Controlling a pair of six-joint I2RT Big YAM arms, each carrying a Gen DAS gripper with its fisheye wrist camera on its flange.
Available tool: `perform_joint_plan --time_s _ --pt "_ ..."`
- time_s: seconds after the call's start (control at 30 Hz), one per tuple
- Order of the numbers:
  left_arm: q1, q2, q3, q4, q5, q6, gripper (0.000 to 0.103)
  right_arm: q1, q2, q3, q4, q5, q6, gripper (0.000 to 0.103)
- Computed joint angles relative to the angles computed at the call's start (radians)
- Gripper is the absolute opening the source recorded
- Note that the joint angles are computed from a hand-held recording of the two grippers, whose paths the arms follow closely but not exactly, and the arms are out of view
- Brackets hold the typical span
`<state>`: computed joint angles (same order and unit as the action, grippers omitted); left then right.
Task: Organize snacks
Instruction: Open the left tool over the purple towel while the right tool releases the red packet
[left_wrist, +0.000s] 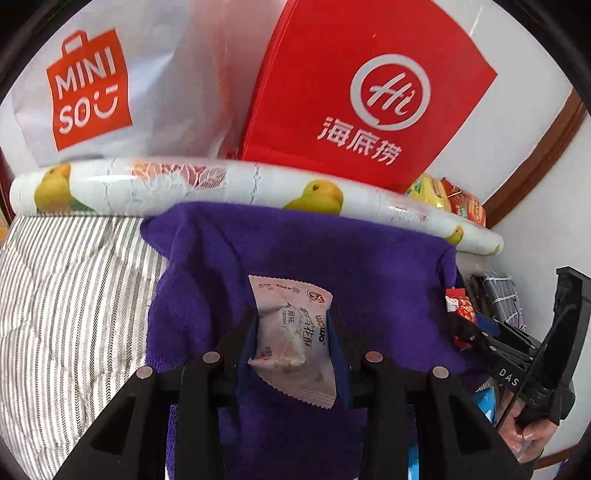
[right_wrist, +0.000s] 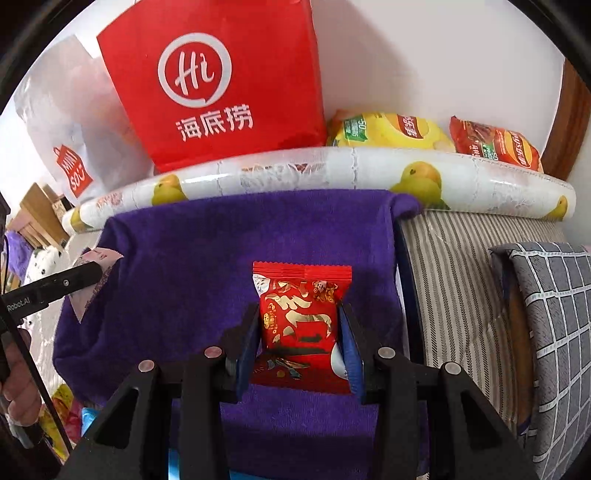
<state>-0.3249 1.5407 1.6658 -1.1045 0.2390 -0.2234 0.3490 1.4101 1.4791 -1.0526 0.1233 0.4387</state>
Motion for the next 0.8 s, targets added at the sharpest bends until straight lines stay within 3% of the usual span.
perform_joint_plan --time_s 0.27,0.37,0.4,0.47,0.63,0.8 --pt "-0.007 0.022 0.014 -0.048 0.001 0.002 0.036 0.002 0.018 0.017 -0.039 -0.002 -0.017 0.042" --pt "-0.014 0.032 0.028 -0.070 0.000 0.011 0.037 0.006 0.020 0.020 -0.040 -0.003 -0.029 0.051" --pt "-0.016 0.035 0.033 -0.078 0.004 0.012 0.039 0.008 0.016 0.018 -0.034 0.002 -0.032 0.053" --pt "-0.017 0.037 0.038 -0.090 0.019 0.014 0.059 0.012 0.010 0.017 -0.026 0.016 -0.036 0.057" --pt "-0.006 0.006 0.046 -0.099 0.007 0.014 0.061 0.034 -0.016 0.024 -0.030 0.089 -0.022 0.060" --pt "0.019 -0.057 0.028 -0.103 0.021 0.015 0.063 0.062 -0.090 -0.001 -0.045 0.136 0.052 0.060"
